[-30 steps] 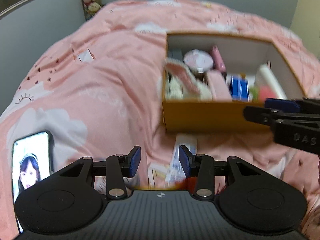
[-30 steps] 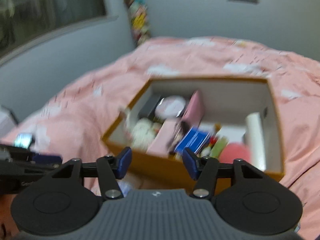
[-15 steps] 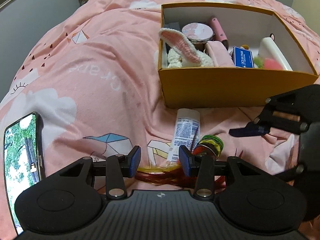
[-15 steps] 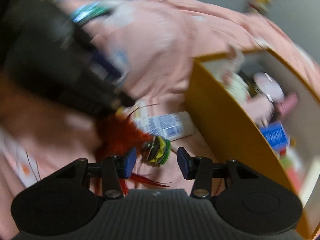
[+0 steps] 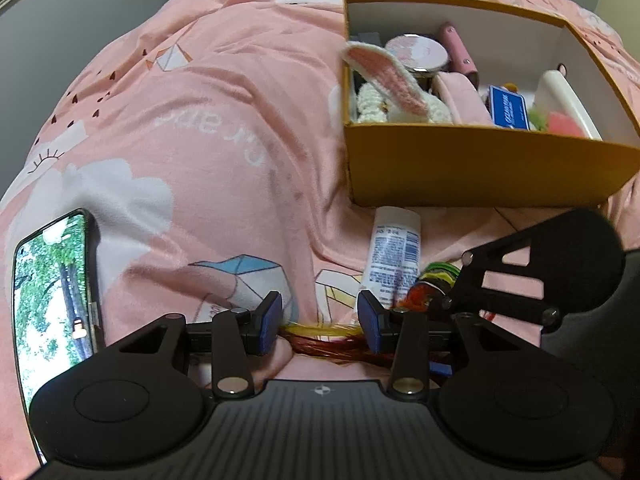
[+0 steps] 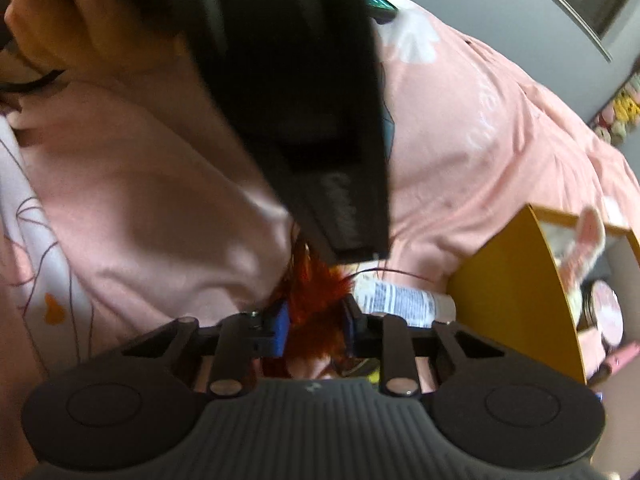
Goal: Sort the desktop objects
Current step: 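Move both tools to the pile and grasp the red feather toy with the right tool, then grasp the white Vaseline tube with the left tool while the right tool holds the feather toy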
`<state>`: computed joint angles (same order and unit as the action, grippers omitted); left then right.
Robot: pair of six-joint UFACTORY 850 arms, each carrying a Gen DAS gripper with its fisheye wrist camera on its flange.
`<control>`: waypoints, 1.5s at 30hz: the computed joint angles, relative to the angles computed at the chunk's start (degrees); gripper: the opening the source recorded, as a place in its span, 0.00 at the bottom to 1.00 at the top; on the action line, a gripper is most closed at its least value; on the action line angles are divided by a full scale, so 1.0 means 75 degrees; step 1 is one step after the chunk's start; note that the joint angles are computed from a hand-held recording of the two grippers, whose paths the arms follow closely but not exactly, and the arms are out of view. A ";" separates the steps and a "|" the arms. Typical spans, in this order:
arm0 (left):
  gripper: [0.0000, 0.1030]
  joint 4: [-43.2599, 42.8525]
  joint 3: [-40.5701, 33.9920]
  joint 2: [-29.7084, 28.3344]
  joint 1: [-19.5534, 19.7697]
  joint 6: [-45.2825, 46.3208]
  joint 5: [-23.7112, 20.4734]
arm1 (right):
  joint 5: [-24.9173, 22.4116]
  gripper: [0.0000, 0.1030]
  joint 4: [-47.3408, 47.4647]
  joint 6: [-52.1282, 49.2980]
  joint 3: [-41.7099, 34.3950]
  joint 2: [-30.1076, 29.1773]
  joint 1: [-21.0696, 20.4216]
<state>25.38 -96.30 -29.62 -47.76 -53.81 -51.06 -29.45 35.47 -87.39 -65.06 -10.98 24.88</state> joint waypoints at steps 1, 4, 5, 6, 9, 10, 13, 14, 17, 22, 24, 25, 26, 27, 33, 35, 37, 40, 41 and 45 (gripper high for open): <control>0.47 -0.0006 0.0033 0.0035 0.0019 -0.0061 0.0041 | 0.0040 0.28 0.0074 -0.0035 -0.0001 -0.0030 0.0004; 0.47 0.0096 0.0109 0.0132 0.0048 -0.0287 0.0121 | 0.0269 0.28 0.0577 -0.0092 0.0065 -0.0093 -0.0039; 0.47 0.0200 0.0144 0.0173 0.0044 -0.0404 0.0153 | 0.0323 0.22 0.0822 -0.0137 0.0115 -0.0083 -0.0078; 0.47 0.0273 0.0165 0.0199 0.0046 -0.0481 0.0181 | 0.0343 0.16 0.0974 -0.0127 0.0152 -0.0066 -0.0109; 0.47 0.0515 0.0245 0.0310 0.0055 -0.0826 0.0316 | 0.0597 0.08 0.1271 0.0148 0.0307 0.0089 -0.0177; 0.47 0.0607 0.0294 0.0361 0.0056 -0.0951 0.0390 | 0.0716 0.07 0.1460 0.0160 0.0368 0.0169 -0.0212; 0.47 0.0818 0.0373 0.0467 0.0064 -0.1232 0.0581 | 0.0842 0.04 0.2304 0.0342 0.0446 0.0391 -0.0490; 0.47 0.0821 0.0382 0.0486 0.0074 -0.1245 0.0652 | 0.0891 0.03 0.2590 0.0466 0.0463 0.0465 -0.0621; 0.47 0.0672 0.0321 0.0443 0.0111 -0.1080 0.0741 | 0.0969 0.02 0.2982 0.1184 0.0446 0.0597 -0.0971; 0.47 0.0003 0.0055 0.0164 0.0148 -0.0174 0.0677 | 0.1221 0.02 0.4237 0.1239 0.0835 0.1076 -0.1450; 0.47 -0.0498 -0.0102 -0.0014 0.0204 0.0432 0.0689 | 0.1325 0.02 0.4732 0.1184 0.0999 0.1237 -0.1578; 0.47 -0.0777 -0.0179 -0.0105 0.0235 0.0716 0.0645 | 0.1396 0.02 0.4869 0.1253 0.1041 0.1273 -0.1644; 0.48 -0.1060 -0.0289 -0.0223 0.0267 0.1005 0.0547 | 0.1480 0.02 0.4828 0.1502 0.1119 0.1377 -0.1645; 0.48 -0.1274 -0.0373 -0.0325 0.0293 0.1247 0.0490 | 0.1501 0.02 0.4874 0.1612 0.1191 0.1437 -0.1706; 0.52 -0.2285 -0.0802 -0.0864 0.0454 0.1662 0.0200 | 0.1573 0.02 0.5043 0.2376 0.1294 0.1305 -0.1859; 0.54 -0.2709 -0.0915 -0.1012 0.0532 0.1831 0.0166 | 0.1537 0.02 0.4959 0.2617 0.1278 0.1206 -0.1904; 0.54 -0.2696 -0.1051 -0.1157 0.0509 0.1771 -0.0036 | 0.1515 0.02 0.4983 0.2671 0.1298 0.1178 -0.1912; 0.57 -0.2726 -0.1093 -0.1298 0.0478 0.1962 -0.0144 | 0.1440 0.03 0.5135 0.2534 0.1333 0.1179 -0.1929; 0.60 -0.2818 -0.1031 -0.1305 0.0502 0.1978 -0.0066 | 0.1430 0.03 0.5086 0.2591 0.1347 0.1189 -0.1925; 0.68 -0.3146 -0.0752 -0.1220 0.0580 0.1899 0.0341 | 0.1443 0.03 0.4987 0.2673 0.1376 0.1199 -0.1880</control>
<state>1.79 -101.93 -38.77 -43.41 -39.57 -48.50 -18.63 72.88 -67.34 -54.74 -1.99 10.78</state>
